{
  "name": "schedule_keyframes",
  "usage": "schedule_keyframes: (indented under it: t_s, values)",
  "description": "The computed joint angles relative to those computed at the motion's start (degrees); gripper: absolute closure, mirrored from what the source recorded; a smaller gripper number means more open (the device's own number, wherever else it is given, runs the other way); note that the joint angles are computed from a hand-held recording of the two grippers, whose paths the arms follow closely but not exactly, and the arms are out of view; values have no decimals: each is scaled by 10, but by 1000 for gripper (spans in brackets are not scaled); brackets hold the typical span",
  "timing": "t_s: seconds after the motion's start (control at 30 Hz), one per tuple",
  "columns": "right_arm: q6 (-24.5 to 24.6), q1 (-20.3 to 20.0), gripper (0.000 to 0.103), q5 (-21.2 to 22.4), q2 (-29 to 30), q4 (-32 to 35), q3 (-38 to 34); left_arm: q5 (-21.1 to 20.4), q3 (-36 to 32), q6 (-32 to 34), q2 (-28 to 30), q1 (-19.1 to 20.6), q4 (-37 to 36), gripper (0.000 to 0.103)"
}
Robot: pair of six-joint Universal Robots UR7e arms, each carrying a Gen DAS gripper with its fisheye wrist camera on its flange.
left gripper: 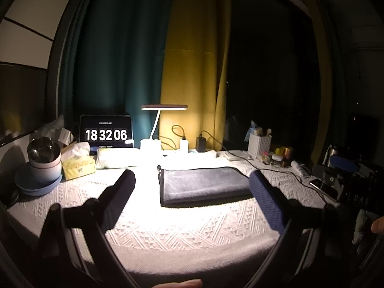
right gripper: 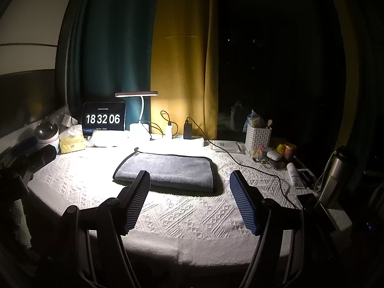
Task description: Fold towel
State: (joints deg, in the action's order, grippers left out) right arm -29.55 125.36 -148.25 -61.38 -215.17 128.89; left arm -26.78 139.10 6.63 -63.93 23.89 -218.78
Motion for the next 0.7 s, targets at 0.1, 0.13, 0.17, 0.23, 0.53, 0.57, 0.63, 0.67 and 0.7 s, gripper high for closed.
schedule_keyframes:
  t_s: [0.1, 0.13, 0.17, 0.23, 0.53, 0.57, 0.63, 0.67, 0.7]
  values:
    - [-1, 0, 31, 0, 0, 1, -1, 2, 1, 0, -1, 2, 2, 7]
    - [-2, 1, 31, -1, 2, -1, -2, 2, 1, 0, -1, 2, 1, 7]
    - [-2, 2, 31, -1, 3, -2, -2, 2, 1, 0, -2, 3, 1, 7]
    - [-2, 2, 31, -2, 3, -1, -2, 2, 1, 2, -2, 4, -1, 7]
    - [5, 2, 31, -1, 3, 7, -2, 2, 2, -4, -5, 7, 4, 7]
    - [4, 2, 31, -2, 5, 5, -3, 2, 2, -4, -5, 7, 4, 7]
    - [3, 1, 31, -3, 7, 4, -5, 1, 1, -3, -5, 7, 3, 7]
    - [4, 1, 31, -3, 8, 5, -5, 1, 1, -3, -5, 8, 4, 7]
    - [5, 1, 31, -2, 8, 5, -5, 2, 1, -4, -5, 7, 5, 7]
